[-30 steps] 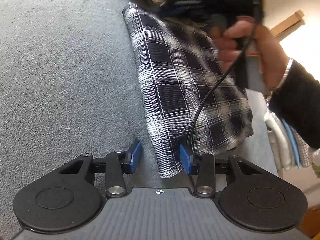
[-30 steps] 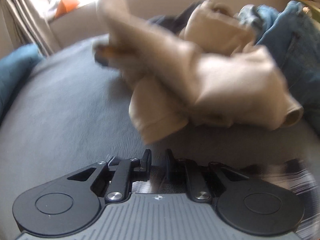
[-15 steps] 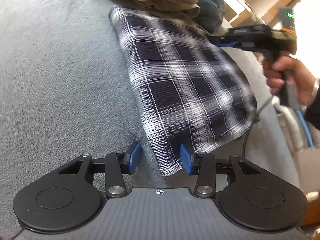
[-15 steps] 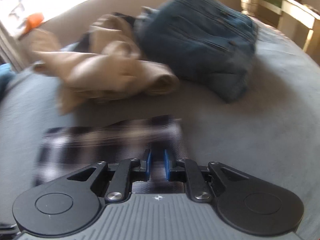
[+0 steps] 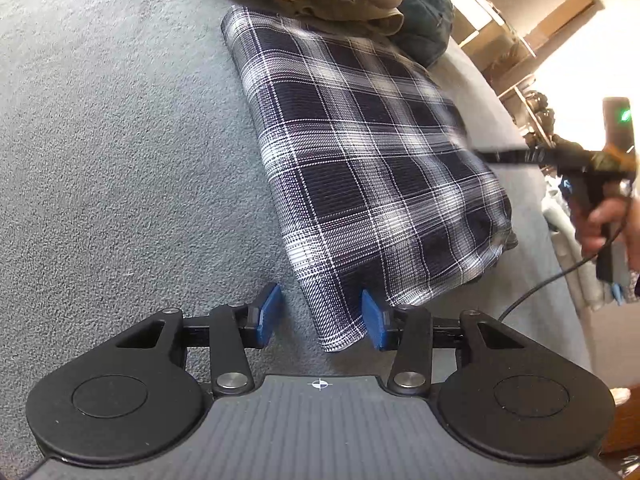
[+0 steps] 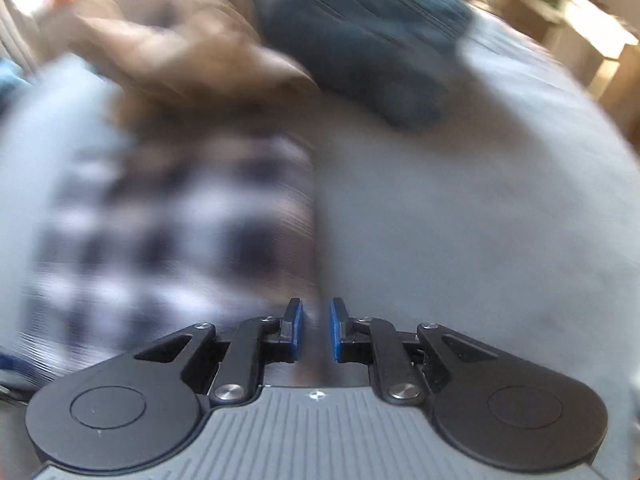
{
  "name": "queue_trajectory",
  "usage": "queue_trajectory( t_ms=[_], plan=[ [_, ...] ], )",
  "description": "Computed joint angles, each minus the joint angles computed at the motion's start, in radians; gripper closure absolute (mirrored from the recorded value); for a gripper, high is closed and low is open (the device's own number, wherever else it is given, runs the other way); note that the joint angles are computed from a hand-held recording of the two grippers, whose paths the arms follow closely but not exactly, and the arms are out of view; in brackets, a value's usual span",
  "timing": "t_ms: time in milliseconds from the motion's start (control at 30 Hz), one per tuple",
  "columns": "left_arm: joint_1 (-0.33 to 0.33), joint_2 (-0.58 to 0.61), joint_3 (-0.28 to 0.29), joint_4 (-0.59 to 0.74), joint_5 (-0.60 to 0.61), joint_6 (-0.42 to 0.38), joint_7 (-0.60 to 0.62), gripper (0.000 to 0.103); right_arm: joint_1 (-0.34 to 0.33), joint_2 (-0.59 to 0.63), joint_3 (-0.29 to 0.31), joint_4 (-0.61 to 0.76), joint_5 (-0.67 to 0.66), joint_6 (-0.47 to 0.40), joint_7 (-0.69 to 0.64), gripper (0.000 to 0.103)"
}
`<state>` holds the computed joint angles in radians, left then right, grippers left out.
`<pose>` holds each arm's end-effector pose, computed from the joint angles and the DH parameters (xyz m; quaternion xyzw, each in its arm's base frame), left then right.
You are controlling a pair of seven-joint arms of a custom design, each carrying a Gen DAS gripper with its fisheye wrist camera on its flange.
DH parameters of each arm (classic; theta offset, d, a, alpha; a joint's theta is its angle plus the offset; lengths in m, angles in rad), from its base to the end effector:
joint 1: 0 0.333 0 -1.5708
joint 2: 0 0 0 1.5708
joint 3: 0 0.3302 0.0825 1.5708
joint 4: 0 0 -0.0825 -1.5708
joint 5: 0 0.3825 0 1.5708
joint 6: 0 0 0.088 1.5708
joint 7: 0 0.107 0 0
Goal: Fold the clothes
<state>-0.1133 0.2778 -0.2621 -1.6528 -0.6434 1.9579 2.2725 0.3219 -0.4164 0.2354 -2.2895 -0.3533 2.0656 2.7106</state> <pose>0.5978 -0.2597 0.4865 0.3444 -0.8794 0.2754 0.1794 0.3783 0.2278 0.5444 -0.5172 0.8258 -0.2028 0.0972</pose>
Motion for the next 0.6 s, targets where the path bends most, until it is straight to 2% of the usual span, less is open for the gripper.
queue_trajectory(
  t_ms=[67, 100, 233, 267, 367, 433, 500, 533, 600],
  plan=[
    [-0.008, -0.008, -0.004, -0.010, 0.005, 0.017, 0.003, 0.057, -0.009, -0.056, 0.025, -0.032, -0.005, -0.019, 0.096, 0.089],
    [-0.013, -0.011, -0.006, -0.014, 0.008, 0.024, 0.003, 0.057, -0.003, -0.083, 0.033, -0.047, -0.013, 0.002, 0.112, 0.089],
    [-0.020, -0.015, -0.006, -0.015, 0.016, 0.031, 0.002, 0.056, 0.066, -0.120, 0.038, -0.074, -0.017, 0.178, -0.003, 0.089],
    [-0.021, -0.015, -0.006, -0.015, 0.018, 0.032, 0.001, 0.056, 0.079, -0.113, 0.035, -0.076, 0.007, 0.194, -0.032, 0.089],
    [-0.033, -0.024, -0.009, -0.022, 0.031, 0.045, -0.009, 0.056, 0.091, -0.082, 0.038, -0.070, 0.097, 0.069, -0.061, 0.089],
    [-0.048, -0.031, -0.013, -0.029, 0.042, 0.060, -0.020, 0.056, 0.084, -0.083, 0.048, -0.067, 0.132, -0.045, -0.021, 0.088],
    [-0.057, -0.032, -0.016, -0.031, 0.046, 0.071, -0.026, 0.056, 0.075, -0.109, 0.059, -0.066, 0.146, -0.120, 0.046, 0.088],
    [-0.057, -0.033, -0.016, -0.034, 0.043, 0.073, -0.024, 0.056, 0.071, -0.128, 0.066, -0.066, 0.135, -0.130, 0.075, 0.088],
    [-0.059, -0.034, -0.016, -0.038, 0.041, 0.079, -0.026, 0.055, 0.066, -0.155, 0.085, -0.061, 0.073, -0.085, 0.092, 0.088]
  ],
)
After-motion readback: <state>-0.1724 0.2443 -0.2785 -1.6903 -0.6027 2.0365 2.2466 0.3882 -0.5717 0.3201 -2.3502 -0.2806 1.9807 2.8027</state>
